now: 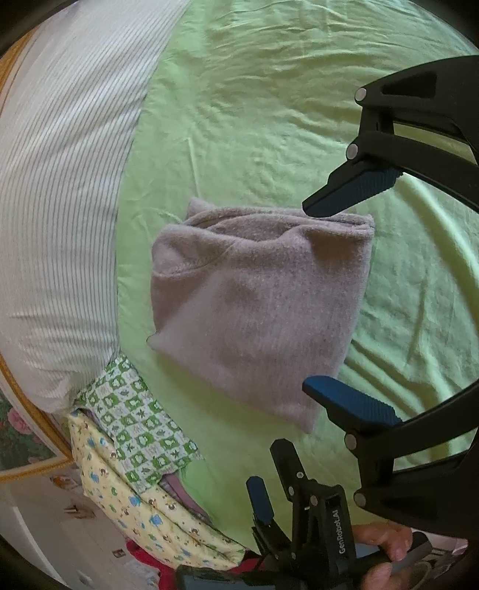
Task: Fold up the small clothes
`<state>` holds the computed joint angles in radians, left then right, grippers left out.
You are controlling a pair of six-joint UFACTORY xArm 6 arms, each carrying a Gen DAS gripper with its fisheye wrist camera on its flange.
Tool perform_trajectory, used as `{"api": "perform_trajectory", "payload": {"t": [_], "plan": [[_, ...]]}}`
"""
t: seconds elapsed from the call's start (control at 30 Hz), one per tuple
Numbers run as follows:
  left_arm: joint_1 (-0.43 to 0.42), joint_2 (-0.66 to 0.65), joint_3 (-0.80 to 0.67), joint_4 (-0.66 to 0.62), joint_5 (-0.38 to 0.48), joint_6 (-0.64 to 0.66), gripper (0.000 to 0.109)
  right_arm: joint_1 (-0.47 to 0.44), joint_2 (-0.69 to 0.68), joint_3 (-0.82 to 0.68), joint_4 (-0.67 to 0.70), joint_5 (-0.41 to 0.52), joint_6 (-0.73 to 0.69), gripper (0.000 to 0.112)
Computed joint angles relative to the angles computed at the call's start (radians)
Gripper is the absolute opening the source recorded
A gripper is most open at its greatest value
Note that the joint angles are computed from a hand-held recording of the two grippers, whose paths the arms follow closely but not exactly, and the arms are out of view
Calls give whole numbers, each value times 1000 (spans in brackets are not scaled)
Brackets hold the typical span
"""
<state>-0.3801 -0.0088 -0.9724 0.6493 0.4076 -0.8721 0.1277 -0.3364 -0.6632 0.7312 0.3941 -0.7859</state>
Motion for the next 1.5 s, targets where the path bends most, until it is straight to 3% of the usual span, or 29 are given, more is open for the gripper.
{"api": "perform_trajectory", "payload": {"t": [0.5, 1.5], "plan": [[35, 89, -44, 43, -29, -43, 84, 34, 76, -1, 67, -106, -38, 89], [34, 105, -60, -15, -23, 12, 84, 45, 121, -40, 62, -96, -40, 89]]}}
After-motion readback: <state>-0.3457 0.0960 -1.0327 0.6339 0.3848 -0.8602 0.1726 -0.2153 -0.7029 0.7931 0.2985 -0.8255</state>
